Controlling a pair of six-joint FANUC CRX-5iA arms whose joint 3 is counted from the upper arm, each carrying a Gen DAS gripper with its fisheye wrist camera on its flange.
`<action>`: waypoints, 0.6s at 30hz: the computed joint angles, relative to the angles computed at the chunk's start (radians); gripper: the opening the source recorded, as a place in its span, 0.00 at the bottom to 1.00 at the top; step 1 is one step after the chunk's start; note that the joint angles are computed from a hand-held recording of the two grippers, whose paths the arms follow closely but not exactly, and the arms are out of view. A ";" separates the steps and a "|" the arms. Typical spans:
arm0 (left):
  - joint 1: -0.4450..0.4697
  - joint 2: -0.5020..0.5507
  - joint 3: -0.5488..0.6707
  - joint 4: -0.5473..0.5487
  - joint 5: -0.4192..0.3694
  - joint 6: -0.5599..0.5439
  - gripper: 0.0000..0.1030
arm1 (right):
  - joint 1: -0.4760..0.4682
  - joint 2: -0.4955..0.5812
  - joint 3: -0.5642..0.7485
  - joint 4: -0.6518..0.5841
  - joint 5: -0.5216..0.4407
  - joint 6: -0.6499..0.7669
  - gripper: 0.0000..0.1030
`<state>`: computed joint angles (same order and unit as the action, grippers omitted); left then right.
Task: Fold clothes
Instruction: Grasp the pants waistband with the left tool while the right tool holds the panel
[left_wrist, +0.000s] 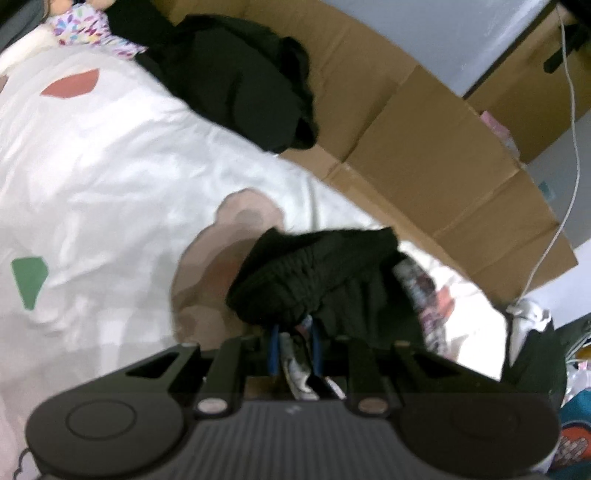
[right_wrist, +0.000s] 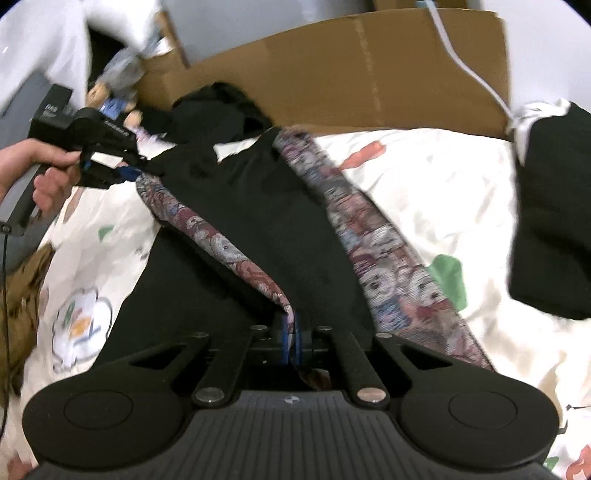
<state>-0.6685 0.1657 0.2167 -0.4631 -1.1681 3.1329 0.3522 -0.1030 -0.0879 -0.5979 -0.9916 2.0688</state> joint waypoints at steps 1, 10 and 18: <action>0.006 0.011 0.016 0.003 0.000 -0.014 0.18 | -0.006 0.003 -0.009 -0.004 0.009 -0.017 0.03; 0.062 0.128 0.167 0.039 0.025 -0.110 0.18 | -0.052 0.090 0.063 -0.018 -0.008 -0.108 0.03; 0.099 0.243 0.283 0.081 0.024 -0.204 0.17 | -0.080 0.155 0.118 -0.017 -0.003 -0.159 0.02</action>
<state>-0.5692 0.4090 0.4996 -0.3821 -1.1445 2.9284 0.2722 0.0519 0.0300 -0.6151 -0.9945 1.9102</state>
